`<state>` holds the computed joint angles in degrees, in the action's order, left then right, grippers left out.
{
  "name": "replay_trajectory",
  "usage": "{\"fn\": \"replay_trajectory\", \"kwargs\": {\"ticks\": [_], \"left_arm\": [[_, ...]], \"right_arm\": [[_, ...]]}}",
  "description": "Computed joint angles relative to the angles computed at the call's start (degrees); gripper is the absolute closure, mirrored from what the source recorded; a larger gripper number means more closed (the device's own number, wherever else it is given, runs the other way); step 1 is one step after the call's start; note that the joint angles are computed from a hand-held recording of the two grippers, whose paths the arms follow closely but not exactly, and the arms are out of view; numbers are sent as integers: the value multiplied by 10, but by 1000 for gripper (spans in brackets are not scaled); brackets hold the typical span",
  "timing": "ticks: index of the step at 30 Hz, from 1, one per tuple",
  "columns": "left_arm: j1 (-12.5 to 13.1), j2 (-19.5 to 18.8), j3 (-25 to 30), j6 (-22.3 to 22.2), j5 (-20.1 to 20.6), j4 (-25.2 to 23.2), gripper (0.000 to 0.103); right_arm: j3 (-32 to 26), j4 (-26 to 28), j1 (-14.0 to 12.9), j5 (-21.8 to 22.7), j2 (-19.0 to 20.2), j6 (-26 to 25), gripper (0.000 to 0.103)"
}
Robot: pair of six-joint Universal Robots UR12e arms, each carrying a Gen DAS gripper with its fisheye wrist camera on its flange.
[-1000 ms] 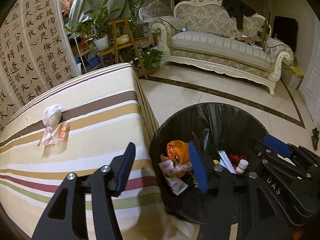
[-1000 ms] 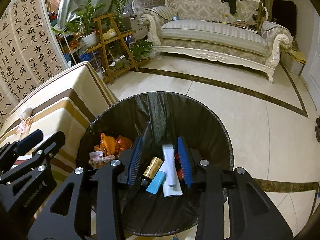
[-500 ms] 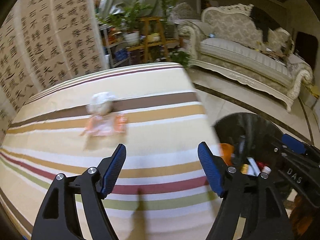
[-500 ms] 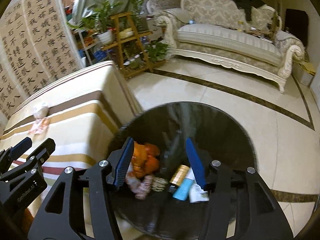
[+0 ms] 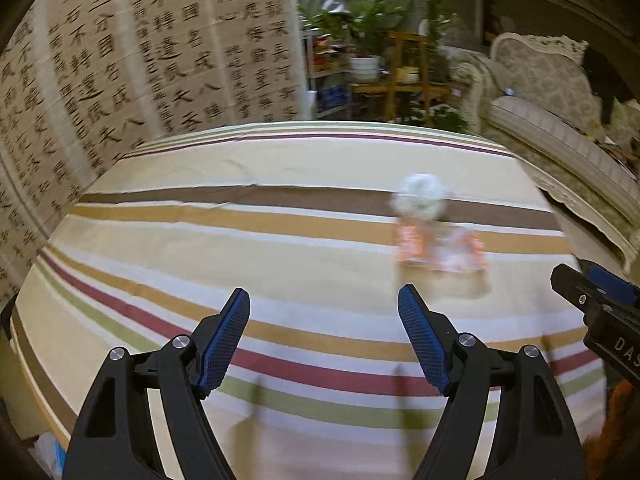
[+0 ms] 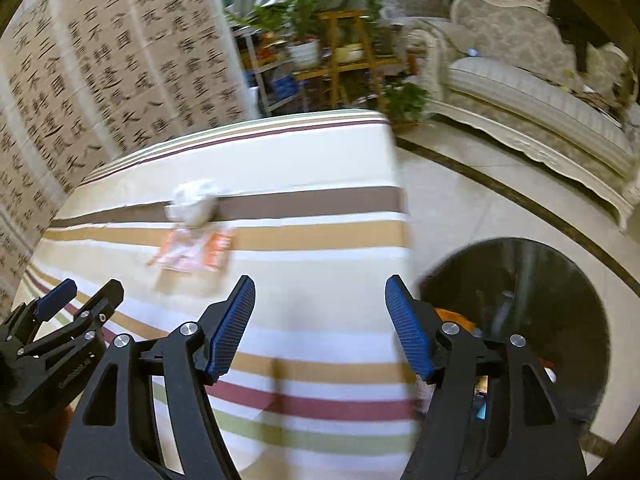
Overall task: Collect trash
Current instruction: 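Move both open tools back to the wrapper and white tissue, then grasp the orange-and-clear wrapper with the right tool while the left tool approaches the tissue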
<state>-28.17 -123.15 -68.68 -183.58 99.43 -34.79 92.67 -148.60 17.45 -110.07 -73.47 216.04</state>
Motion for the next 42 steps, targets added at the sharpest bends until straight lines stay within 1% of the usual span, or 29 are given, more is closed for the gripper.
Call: {"fn": "replay_trajectory", "kwargs": {"ticks": [7,12,16,21,22,23,24,27,28,29,33,37,42], "left_arm": [[18,1,-4,-18,15,-3,29],[28,2,-7,-28,21,-6,29],[35,1,-6,-38,16,-10,29],[35,-2,0,-39,3,-14,29],[35,-3,2,-37,0,-14,29],[34,-4,3,-35,-3,-14,29],[34,-5,5,-32,-5,-14,29],[33,-7,8,-30,-12,-15,29],[33,-8,9,-30,-14,-15,29],[33,-8,10,-30,-16,-15,29],[30,-11,15,-25,-22,-18,29],[27,-12,18,-22,-30,-21,29],[20,-17,26,-12,-39,-25,29]], "right_arm": [[-61,17,11,28,44,-32,33],[-91,32,12,40,65,-38,31],[-118,50,14,40,83,-46,27],[-138,85,14,42,95,-50,27],[-140,91,14,38,96,-51,30],[-140,93,15,36,96,-52,35],[-140,96,16,28,95,-54,38],[-135,94,15,28,92,-57,46],[-132,93,15,26,90,-59,57],[-131,95,15,21,88,-61,64],[-116,86,13,27,78,-60,67],[-100,73,12,24,67,-59,76],[-84,64,8,22,56,-51,82]]}}
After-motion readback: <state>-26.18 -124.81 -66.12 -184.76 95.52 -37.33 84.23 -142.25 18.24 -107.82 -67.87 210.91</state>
